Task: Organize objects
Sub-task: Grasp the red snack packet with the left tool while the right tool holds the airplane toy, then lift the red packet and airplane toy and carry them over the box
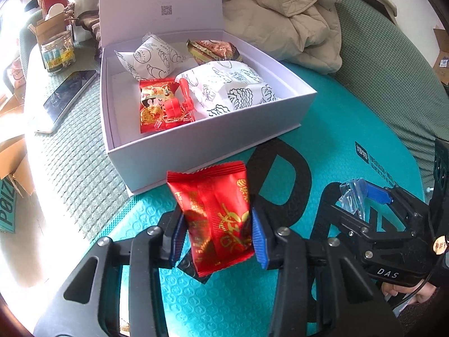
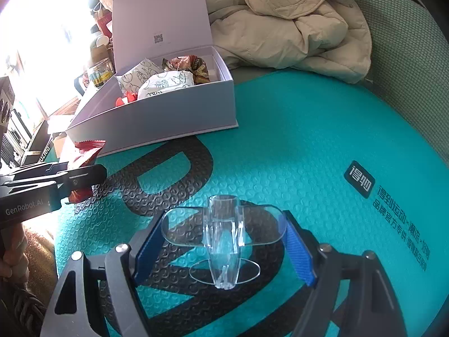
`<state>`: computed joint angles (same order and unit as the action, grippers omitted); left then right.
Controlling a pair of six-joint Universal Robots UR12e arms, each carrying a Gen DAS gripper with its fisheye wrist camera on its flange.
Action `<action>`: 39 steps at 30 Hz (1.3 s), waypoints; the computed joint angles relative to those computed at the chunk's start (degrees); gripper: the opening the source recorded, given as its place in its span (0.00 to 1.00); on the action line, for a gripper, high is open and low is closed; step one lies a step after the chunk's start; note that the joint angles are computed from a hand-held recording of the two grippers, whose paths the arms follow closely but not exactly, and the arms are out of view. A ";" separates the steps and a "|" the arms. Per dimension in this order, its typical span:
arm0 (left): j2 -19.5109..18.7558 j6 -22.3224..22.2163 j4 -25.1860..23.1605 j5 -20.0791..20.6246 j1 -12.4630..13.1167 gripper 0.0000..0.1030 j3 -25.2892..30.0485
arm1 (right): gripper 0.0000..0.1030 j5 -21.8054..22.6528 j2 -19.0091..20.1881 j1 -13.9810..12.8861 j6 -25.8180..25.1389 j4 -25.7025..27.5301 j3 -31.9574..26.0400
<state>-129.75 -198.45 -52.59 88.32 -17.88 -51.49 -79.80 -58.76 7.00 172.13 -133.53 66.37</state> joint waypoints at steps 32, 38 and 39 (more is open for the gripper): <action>7.39 1.32 2.44 3.91 0.64 0.37 -6.74 | 0.78 3.68 -3.45 2.70 -4.56 -2.80 0.59; 7.93 2.81 2.02 5.18 1.05 0.37 -6.38 | 0.78 5.16 -2.19 3.64 -7.16 -2.50 -2.49; 7.97 3.06 1.94 5.35 1.11 0.37 -6.25 | 0.78 5.31 -1.97 3.75 -7.26 -2.50 -2.98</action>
<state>-121.78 -195.39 -50.65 93.67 -16.77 -57.74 -74.48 -60.73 10.75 164.87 -136.04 63.39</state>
